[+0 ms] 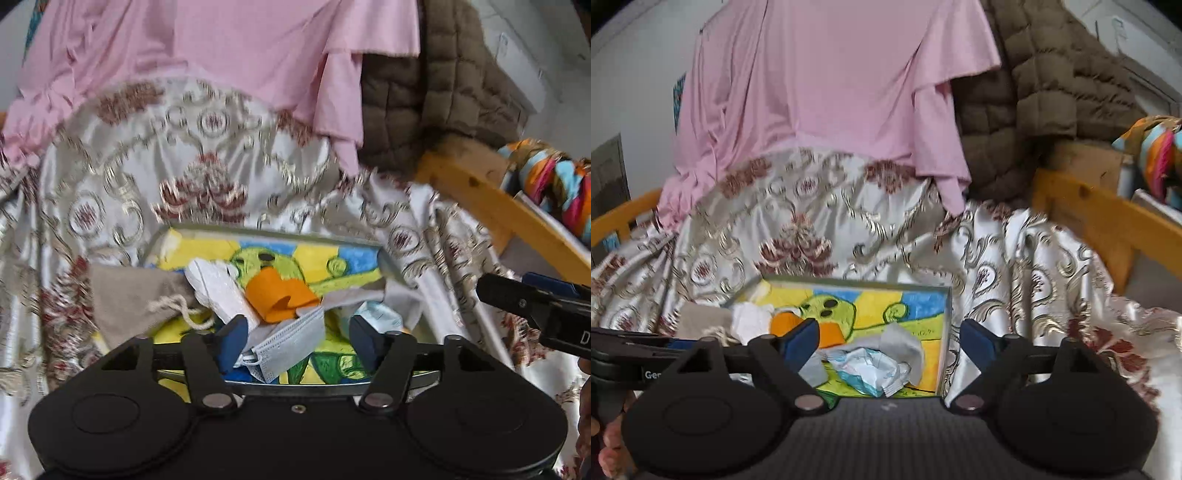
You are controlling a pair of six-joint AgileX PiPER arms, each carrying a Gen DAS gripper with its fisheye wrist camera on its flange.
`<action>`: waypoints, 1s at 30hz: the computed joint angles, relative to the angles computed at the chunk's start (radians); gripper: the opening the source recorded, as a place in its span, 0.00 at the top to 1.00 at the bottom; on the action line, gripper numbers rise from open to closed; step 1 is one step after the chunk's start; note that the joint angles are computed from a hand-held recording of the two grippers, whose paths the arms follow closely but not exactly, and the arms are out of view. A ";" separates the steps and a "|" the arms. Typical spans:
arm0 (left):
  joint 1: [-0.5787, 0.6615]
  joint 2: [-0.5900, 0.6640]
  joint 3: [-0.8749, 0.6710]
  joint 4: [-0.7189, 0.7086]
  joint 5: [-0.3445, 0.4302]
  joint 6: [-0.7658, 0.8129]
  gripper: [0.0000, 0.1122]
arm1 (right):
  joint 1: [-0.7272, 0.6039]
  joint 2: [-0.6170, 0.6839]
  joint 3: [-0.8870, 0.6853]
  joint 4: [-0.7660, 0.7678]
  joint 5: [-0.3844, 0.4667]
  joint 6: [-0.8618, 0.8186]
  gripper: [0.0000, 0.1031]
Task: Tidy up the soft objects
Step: 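Open both tools to drop the orange piece and grey cloth into the tray, then move both open tools back over the remaining soft items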
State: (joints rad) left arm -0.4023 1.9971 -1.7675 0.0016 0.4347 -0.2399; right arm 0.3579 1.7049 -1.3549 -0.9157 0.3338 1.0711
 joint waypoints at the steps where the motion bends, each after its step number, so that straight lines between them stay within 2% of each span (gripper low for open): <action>1: -0.005 -0.038 0.046 0.027 -0.027 -0.023 0.38 | 0.012 -0.033 0.028 -0.045 0.006 0.045 0.13; 6: -0.018 -0.224 0.251 0.120 -0.132 -0.105 0.29 | 0.079 -0.179 0.140 -0.209 0.048 0.201 0.08; 7: -0.025 -0.265 0.295 0.173 -0.154 -0.158 0.27 | 0.095 -0.212 0.163 -0.229 0.060 0.227 0.07; 9: -0.043 -0.332 0.370 0.365 -0.196 -0.350 0.26 | 0.131 -0.271 0.201 -0.266 0.090 0.283 0.04; 11: -0.056 -0.410 0.451 0.565 -0.230 -0.550 0.20 | 0.177 -0.324 0.233 -0.317 0.135 0.348 0.01; 17: -0.114 -0.594 0.612 1.164 -0.215 -1.133 0.16 | 0.353 -0.438 0.291 -0.403 0.312 0.452 0.00; 19: -0.134 -0.645 0.660 1.283 -0.206 -1.250 0.16 | 0.423 -0.466 0.310 -0.430 0.377 0.488 0.00; 24: -0.154 -0.769 0.771 1.244 -0.185 -1.218 0.14 | 0.611 -0.489 0.339 -0.481 0.557 0.544 0.00; 30: -0.121 -0.917 0.913 1.059 -0.186 -1.009 0.14 | 0.810 -0.472 0.364 -0.506 0.753 0.621 0.00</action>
State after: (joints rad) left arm -0.5236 1.0800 -0.8543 1.0605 0.2486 -1.2485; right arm 1.1682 1.2326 -0.9910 -1.4219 1.0865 1.6925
